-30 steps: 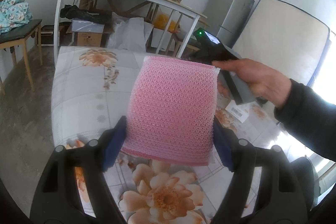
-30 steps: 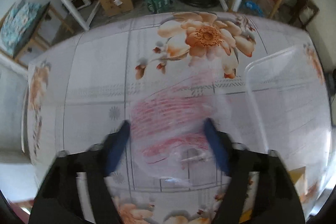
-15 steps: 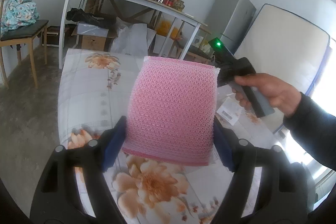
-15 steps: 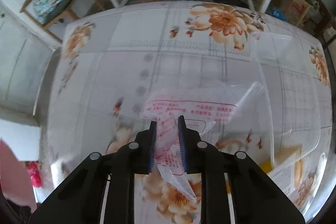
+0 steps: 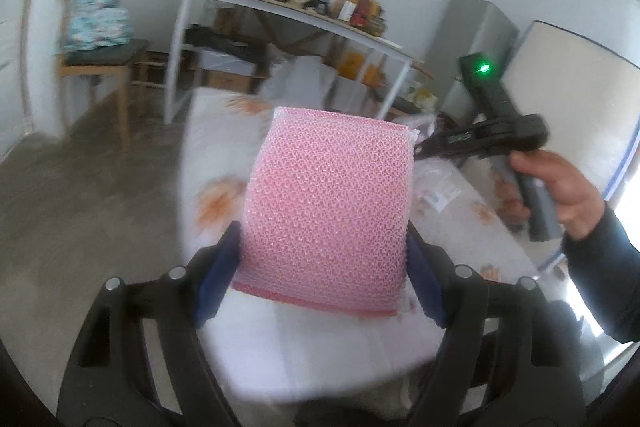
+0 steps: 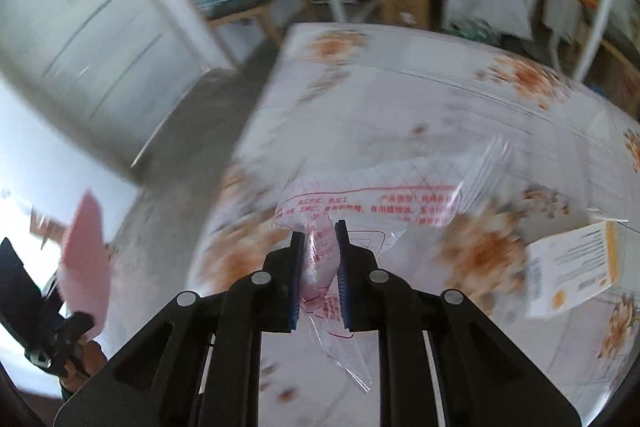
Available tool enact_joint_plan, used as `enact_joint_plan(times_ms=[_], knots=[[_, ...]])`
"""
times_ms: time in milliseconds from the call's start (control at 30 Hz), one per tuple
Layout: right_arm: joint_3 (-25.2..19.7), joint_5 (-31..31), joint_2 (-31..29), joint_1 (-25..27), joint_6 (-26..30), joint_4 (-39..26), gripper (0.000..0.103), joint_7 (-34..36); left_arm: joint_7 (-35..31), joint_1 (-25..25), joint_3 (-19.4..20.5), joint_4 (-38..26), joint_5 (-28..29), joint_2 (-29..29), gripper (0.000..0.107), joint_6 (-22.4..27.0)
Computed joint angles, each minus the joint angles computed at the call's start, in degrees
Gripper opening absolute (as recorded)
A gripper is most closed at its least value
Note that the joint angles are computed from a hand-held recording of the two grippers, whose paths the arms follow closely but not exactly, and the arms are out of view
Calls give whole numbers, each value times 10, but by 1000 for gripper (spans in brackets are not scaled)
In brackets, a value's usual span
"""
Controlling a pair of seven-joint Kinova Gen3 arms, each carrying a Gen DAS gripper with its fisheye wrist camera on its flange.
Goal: Collect trash
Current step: 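Carry both items to the basket while the left tool releases the sponge inside, then open the right tool to drop the plastic bag into the basket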
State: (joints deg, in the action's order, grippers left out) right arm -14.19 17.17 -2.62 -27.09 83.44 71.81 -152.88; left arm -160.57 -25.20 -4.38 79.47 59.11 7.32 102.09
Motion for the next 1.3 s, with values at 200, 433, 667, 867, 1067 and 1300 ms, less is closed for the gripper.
enact_joint_plan(times_ms=[200,433,667,867,1067,1300], knots=[[-61,58,79,-122,-14,-79,15,-33,-99,-102,-95,35,-131,-42,73,43],[-66,52,203,-235,-60,-169,15,-26,-195,-112,-263,137,-289,14,73,-96],[-41,26,315,-318,-78,-270,15,9,-239,-12,-411,249,-291,84,73,-259],[-18,-27,400,-347,-77,-333,15,35,-208,-104,-285,309,-305,62,81,-372],[11,-75,457,-366,-53,-384,15,62,-163,-239,-126,318,-357,65,86,-409],[57,-119,487,-378,-25,-420,15,87,-173,-265,-123,311,-355,71,88,-398]])
